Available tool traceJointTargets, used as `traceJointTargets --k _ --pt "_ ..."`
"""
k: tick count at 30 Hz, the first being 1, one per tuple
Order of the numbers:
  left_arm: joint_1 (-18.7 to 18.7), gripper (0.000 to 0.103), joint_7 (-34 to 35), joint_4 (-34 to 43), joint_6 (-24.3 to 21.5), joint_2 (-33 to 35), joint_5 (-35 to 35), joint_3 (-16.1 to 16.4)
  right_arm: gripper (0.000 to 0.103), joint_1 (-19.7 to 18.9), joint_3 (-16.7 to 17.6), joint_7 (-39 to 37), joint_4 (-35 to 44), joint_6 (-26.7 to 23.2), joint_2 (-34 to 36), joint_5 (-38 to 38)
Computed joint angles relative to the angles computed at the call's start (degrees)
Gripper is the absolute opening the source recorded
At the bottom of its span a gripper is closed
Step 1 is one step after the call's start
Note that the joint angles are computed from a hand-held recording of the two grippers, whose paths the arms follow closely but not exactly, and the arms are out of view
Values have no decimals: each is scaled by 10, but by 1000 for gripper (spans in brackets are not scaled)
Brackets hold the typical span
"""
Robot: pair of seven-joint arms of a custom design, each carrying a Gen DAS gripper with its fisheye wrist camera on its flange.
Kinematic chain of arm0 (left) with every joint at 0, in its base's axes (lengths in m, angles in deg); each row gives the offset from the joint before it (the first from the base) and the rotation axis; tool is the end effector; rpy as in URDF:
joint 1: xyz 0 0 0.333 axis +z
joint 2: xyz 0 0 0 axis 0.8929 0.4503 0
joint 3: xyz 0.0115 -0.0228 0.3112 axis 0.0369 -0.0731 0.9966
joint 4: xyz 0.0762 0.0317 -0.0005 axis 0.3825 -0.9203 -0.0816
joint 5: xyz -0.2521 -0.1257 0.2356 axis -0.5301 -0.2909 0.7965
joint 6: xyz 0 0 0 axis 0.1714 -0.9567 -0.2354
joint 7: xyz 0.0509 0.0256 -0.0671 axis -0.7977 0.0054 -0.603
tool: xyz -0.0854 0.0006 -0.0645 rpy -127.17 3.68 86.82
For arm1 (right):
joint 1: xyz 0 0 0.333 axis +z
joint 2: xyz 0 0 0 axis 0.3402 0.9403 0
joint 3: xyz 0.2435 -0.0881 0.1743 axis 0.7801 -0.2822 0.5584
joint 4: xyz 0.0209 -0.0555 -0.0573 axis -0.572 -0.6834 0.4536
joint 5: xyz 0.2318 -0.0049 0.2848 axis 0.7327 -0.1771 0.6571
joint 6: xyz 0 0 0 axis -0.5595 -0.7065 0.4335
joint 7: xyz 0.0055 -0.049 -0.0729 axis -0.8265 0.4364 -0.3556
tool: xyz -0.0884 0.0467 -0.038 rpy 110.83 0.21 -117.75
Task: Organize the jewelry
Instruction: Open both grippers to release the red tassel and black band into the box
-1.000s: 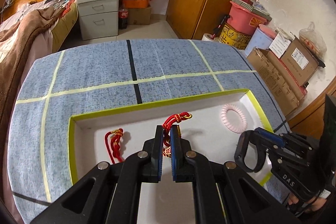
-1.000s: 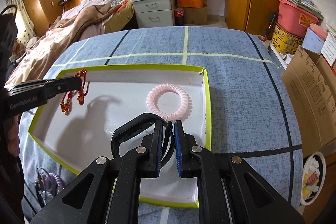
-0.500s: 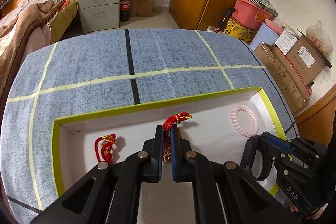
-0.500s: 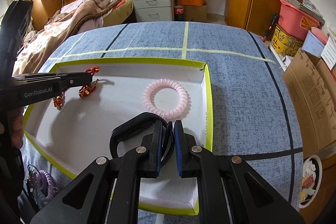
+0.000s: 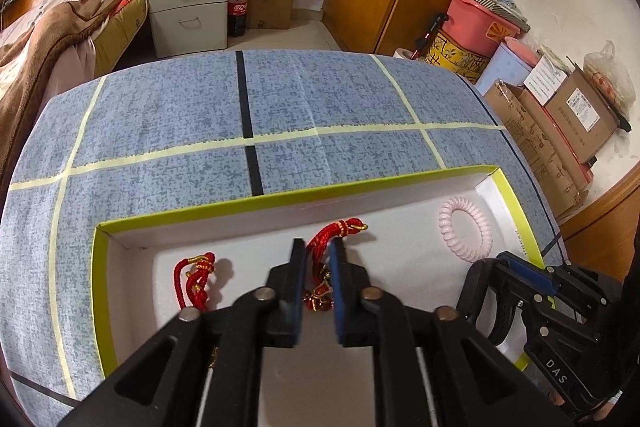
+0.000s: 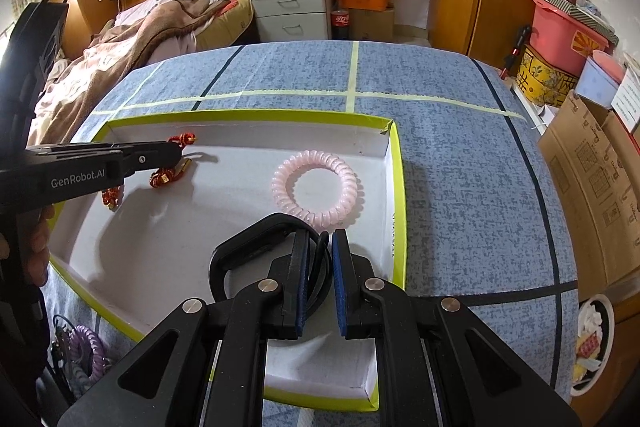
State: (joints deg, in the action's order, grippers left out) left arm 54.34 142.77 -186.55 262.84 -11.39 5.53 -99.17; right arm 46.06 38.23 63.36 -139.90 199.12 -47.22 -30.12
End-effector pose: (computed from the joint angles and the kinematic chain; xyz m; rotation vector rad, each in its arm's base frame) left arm 0.4311 -0.1624 0.3767 -2.0256 1.9479 -0.7804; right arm 0.4503 0.3162 0.3663 -2.1311 1.4132 -0.3880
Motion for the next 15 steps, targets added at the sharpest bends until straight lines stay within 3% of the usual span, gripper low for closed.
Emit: traceJointTargets --k 1,3,6,8,10,12,15 --pt "6 27 -10 0 -2 0 7 -4 13 0 -1 2 -1 1 -1 -1" --pt "44 28 -65 -2 -3 -3 73 -33 16 -3 3 -4 -3 4 -3 7" --pt "12 29 -39 -6 -1 -4 37 -7 26 7 -12 22 -6 10 -7 -17" --pt "32 37 -67 -8 -7 -11 69 -24 33 7 -14 30 -7 11 -11 -25" --pt "45 40 -90 -12 -8 -19 95 -35 33 4 -11 32 -11 14 -15 -25" --pt "18 41 -68 -21 -4 -28 61 -14 33 6 -15 47 -13 17 -20 -38" --pt "27 46 -77 -37 0 -51 61 -27 33 6 -17 67 -24 29 -32 -54"
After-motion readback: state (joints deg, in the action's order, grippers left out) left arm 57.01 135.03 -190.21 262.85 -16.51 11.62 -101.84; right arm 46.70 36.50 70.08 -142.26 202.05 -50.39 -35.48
